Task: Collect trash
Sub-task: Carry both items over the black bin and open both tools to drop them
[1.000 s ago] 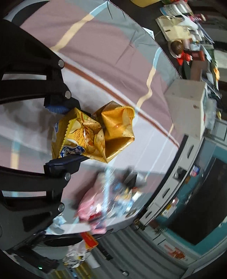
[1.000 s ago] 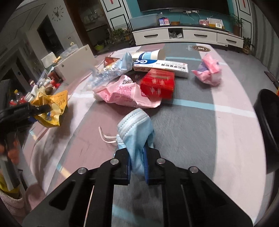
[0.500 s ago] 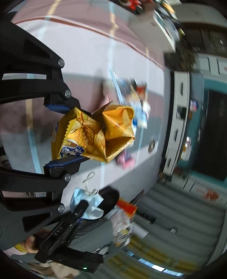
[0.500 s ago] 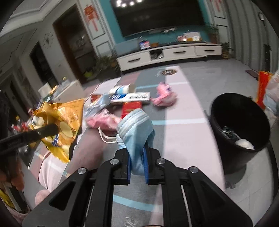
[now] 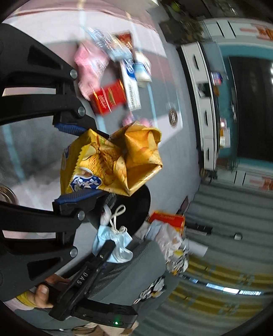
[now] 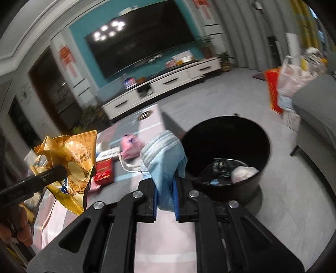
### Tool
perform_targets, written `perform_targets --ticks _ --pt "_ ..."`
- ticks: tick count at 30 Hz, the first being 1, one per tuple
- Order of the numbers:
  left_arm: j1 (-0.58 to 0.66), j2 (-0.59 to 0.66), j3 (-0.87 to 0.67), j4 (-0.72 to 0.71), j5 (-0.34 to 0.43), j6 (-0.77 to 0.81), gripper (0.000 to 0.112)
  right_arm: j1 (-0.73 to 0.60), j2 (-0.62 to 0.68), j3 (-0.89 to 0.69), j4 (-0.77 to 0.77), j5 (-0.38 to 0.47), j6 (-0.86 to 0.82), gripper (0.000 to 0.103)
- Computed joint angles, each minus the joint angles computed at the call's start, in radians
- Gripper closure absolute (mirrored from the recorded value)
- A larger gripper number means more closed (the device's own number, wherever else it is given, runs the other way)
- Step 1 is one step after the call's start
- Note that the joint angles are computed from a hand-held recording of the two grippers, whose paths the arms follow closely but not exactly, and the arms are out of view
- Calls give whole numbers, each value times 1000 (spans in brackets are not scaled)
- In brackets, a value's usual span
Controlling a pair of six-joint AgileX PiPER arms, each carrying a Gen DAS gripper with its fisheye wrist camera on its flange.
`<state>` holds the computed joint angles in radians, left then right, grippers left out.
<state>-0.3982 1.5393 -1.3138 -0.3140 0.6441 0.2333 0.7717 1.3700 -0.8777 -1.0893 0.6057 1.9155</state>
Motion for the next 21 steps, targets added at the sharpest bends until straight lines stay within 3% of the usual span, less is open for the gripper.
perform_targets --ticks 7,13,16,18,21 --pt "-134 294 -313 22 50 -66 63 -178 14 57 -3 -99 4 88" --pt "-188 557 -640 86 162 -143 59 -296 82 61 -6 -188 -19 85" --pt "-205 636 -741 122 201 -174 50 -326 108 55 7 -205 -37 69" --pt "-206 663 -771 123 208 -179 36 -343 117 58 9 -214 -38 54" --pt "-209 657 -749 137 185 -198 27 -355 106 77 -1 -227 -10 49"
